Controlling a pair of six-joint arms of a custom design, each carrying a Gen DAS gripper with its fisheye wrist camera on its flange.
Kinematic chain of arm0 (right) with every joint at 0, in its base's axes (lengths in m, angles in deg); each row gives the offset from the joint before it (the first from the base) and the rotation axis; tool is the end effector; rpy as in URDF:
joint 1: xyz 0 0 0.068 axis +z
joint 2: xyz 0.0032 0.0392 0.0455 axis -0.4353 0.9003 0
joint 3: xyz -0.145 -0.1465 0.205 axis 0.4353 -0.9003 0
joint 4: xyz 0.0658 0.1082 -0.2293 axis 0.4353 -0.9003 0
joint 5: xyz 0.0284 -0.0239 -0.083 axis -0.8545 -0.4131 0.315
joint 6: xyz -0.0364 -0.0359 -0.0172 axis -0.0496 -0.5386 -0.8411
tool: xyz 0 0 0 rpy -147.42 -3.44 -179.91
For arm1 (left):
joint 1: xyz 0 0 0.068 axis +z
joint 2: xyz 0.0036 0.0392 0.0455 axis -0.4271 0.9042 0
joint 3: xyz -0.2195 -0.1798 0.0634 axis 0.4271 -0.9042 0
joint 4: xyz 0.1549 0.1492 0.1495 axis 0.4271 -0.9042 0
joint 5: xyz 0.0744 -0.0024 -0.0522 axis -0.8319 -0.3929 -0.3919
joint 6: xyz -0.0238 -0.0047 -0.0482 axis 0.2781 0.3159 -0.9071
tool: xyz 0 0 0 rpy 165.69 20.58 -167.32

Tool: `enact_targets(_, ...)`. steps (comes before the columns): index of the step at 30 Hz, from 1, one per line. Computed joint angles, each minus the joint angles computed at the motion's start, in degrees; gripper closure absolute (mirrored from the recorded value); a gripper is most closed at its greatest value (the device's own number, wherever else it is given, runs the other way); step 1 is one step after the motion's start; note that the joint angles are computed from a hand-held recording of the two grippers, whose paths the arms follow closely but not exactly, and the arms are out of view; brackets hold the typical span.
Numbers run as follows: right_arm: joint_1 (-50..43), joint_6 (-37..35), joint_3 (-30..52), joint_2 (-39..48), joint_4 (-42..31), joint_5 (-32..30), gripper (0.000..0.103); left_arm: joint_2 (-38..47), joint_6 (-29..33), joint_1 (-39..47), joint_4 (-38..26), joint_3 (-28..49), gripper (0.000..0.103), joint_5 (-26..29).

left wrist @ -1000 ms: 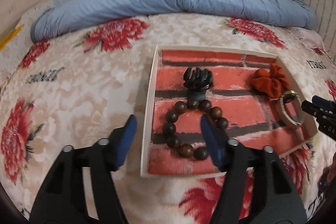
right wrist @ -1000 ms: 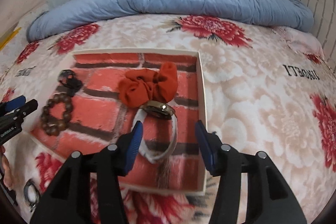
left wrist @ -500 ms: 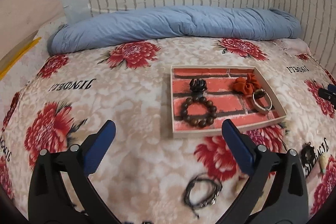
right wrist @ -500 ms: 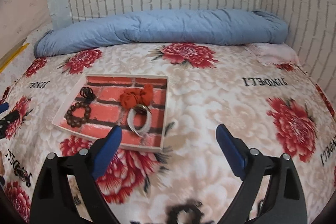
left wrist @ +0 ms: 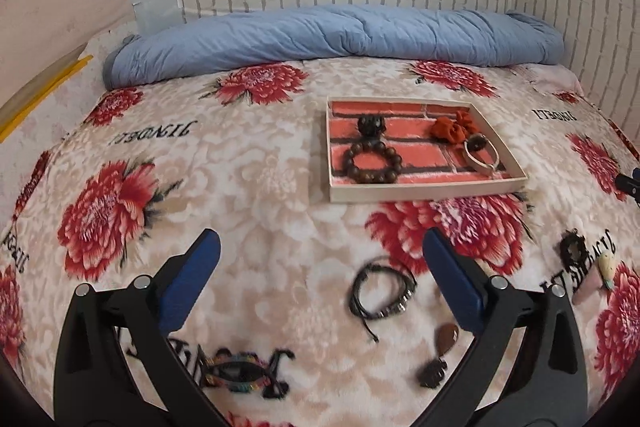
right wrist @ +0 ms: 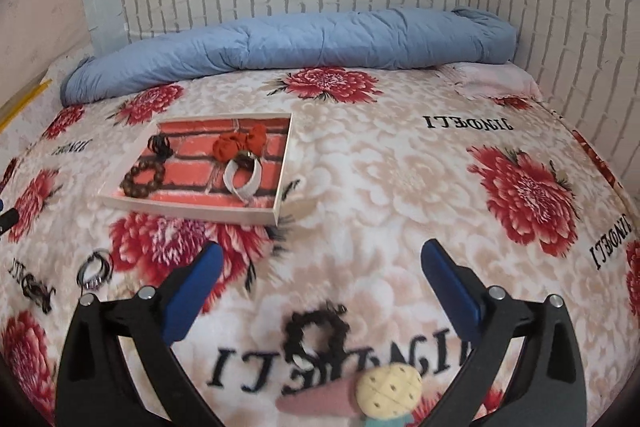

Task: Organize jewelry
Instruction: 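Move both tools back toward the remaining jewelry on the bed, then grasp the brown teardrop pendant with the left tool while the right tool grasps the pineapple plush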

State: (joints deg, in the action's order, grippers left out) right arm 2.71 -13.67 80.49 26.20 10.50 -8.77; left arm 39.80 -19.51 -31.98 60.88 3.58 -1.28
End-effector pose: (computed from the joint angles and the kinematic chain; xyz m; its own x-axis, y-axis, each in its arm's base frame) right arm 0.2361 0.1152 0.2615 -0.6496 -0.0635 -0.7576 -0.0746 0.9970 -0.0196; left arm 0.1820 -0.0147 0.2653 -0.6591 -0.0526 -0.7502 -0.1119 0.9933 0.0287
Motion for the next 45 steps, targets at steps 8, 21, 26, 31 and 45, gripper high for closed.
enact_targets(8,1.1,-0.6,-10.3,-8.6,0.6,5.5,0.006,-7.1,-8.2,-6.9,-2.5,-6.6,0.005,-2.9)
enact_targets(21,-3.1,2.2,-25.6,-17.8,8.8,2.0,0.006,-4.8,-25.6,-30.9,0.9,-16.0,0.005,-18.7)
enact_targets(26,-2.4,2.3,-30.4,-18.1,13.3,3.6,0.006,-0.1,-28.6,-34.3,7.7,-19.5,0.005,-19.1)
enact_targets(31,-3.5,1.8,-32.1,-15.7,16.5,2.4,0.006,4.4,-29.7,-35.7,12.9,-21.5,0.006,-20.2)
enact_targets(45,-3.9,0.8,-29.4,-3.2,20.5,1.1,0.026,12.3,-26.5,-29.7,22.5,-23.9,0.025,-11.9)
